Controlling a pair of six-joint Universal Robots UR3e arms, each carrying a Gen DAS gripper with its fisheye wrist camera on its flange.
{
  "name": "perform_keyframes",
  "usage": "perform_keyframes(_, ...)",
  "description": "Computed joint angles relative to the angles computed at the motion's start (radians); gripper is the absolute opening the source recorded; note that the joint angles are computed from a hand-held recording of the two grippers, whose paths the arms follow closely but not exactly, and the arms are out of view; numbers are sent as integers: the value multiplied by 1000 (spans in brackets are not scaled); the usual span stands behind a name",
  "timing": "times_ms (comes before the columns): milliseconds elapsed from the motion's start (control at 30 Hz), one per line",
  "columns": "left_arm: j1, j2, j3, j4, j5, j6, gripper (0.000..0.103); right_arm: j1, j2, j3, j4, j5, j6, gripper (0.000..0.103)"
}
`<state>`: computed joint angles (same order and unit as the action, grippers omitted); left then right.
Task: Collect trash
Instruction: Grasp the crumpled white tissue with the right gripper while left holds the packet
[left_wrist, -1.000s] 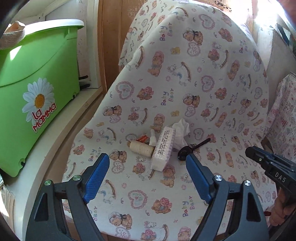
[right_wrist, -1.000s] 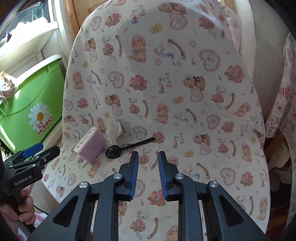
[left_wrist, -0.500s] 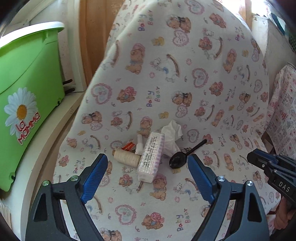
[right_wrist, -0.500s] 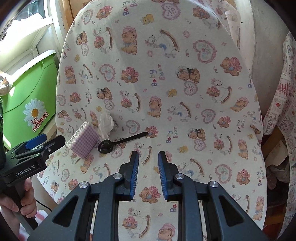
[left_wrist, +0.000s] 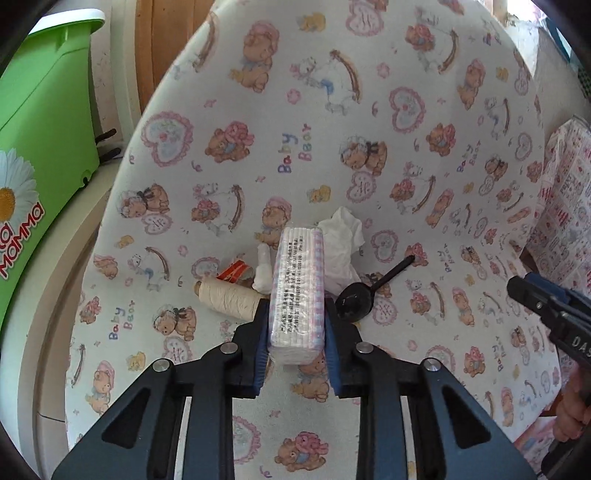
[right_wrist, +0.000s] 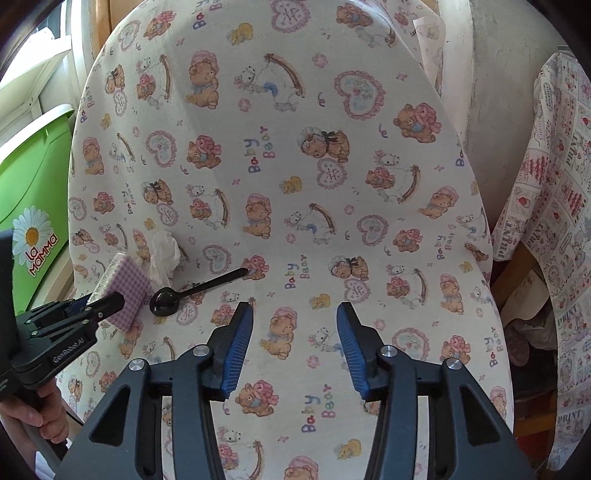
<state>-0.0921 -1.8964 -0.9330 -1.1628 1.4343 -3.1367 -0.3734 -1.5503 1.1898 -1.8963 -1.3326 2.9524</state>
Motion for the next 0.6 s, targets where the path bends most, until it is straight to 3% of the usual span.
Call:
perform_keyframes(133,13,72,-45,21,44,0,25,10,23,-30,12,41,30,55)
perform_keyframes(267,25,68,68,-129,110,-9,25,46,77,-87,9,98,70,61)
perform_keyframes(367,65,55,135,-237,102,-38,25,97,138,-134,-37,112,87,66)
perform_keyframes(467,118,51,155,-298,36,-67,25,169,250,-232,-84,93,80,66)
perform_keyframes(600,145,47,165,-328,15,-69,25,222,424,-425,6,114,126,66)
